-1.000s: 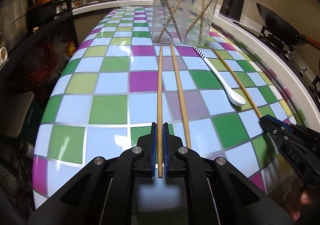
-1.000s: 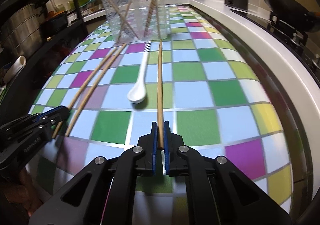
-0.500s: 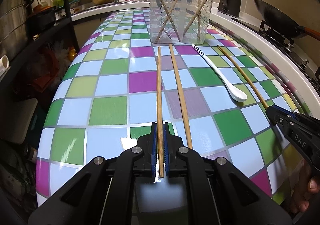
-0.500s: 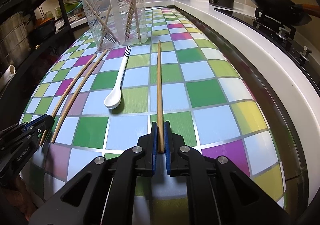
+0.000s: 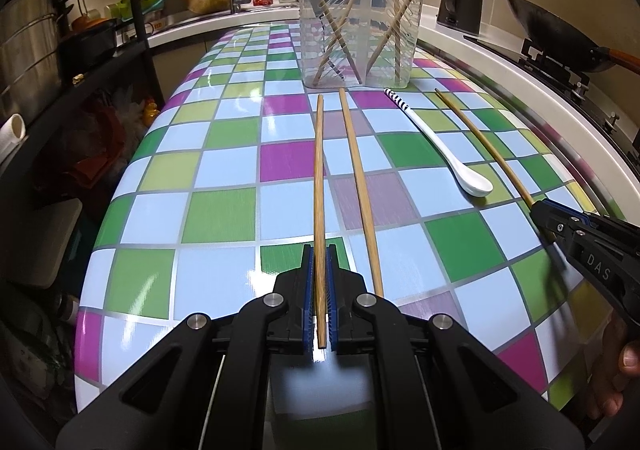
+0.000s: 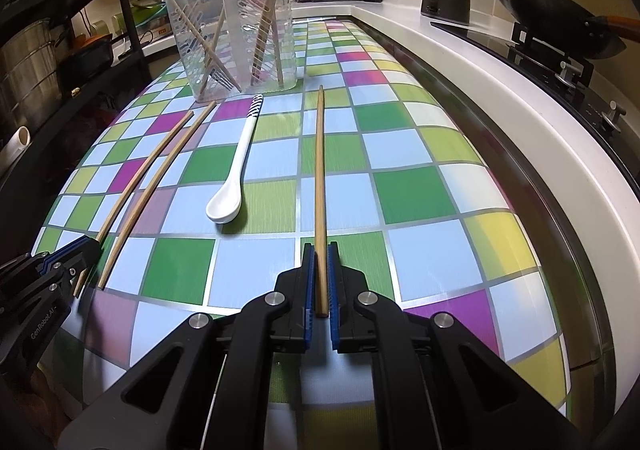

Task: Organize utensils
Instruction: 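Lift both held chopsticks and carry them above the clear container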

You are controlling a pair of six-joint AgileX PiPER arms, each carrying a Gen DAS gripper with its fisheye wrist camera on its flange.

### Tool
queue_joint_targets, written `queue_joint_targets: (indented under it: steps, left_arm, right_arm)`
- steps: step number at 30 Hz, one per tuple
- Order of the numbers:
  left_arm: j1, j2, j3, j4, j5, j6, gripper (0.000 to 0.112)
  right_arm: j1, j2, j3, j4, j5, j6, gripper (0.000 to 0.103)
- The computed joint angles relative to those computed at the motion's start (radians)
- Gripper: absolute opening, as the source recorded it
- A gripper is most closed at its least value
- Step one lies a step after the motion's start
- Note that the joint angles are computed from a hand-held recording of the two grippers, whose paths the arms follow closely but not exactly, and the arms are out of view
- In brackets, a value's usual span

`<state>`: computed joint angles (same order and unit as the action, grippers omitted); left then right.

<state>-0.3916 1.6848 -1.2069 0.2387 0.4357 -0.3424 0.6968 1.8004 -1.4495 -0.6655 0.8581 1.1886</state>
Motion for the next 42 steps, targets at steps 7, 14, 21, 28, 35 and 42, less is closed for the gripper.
queue_joint_targets:
  steps: [7,14,21,28,35,42]
  left_arm:
    - [-0.005,-0.004,0.006,0.006,-0.001,-0.009,0.006]
    - [-0.009,-0.005,0.007,-0.004,-0.002,0.001,0.006]
    - [-0.011,-0.027,0.026,-0.045,-0.013,0.037,0.006]
    - [-0.042,-0.109,0.088,0.155,-0.097,-0.13,0.006]
    - [-0.066,-0.158,0.118,0.425,-0.149,-0.363,0.006]
    - [-0.088,-0.185,0.126,0.634,-0.161,-0.544,0.006]
  right_arm:
    - [-0.004,-0.003,0.002,0.009,0.0,-0.015,0.006]
    - [-0.003,-0.004,0.004,0.009,-0.004,-0.024,0.006]
    - [0.0,-0.021,-0.002,0.016,0.009,-0.032,0.006]
    - [0.032,-0.067,0.007,-0.062,0.031,-0.002,0.006]
    - [0.071,-0.1,-0.004,-0.169,0.079,0.01,0.006]
    - [0.103,-0.118,-0.032,-0.247,0.127,0.0,0.006]
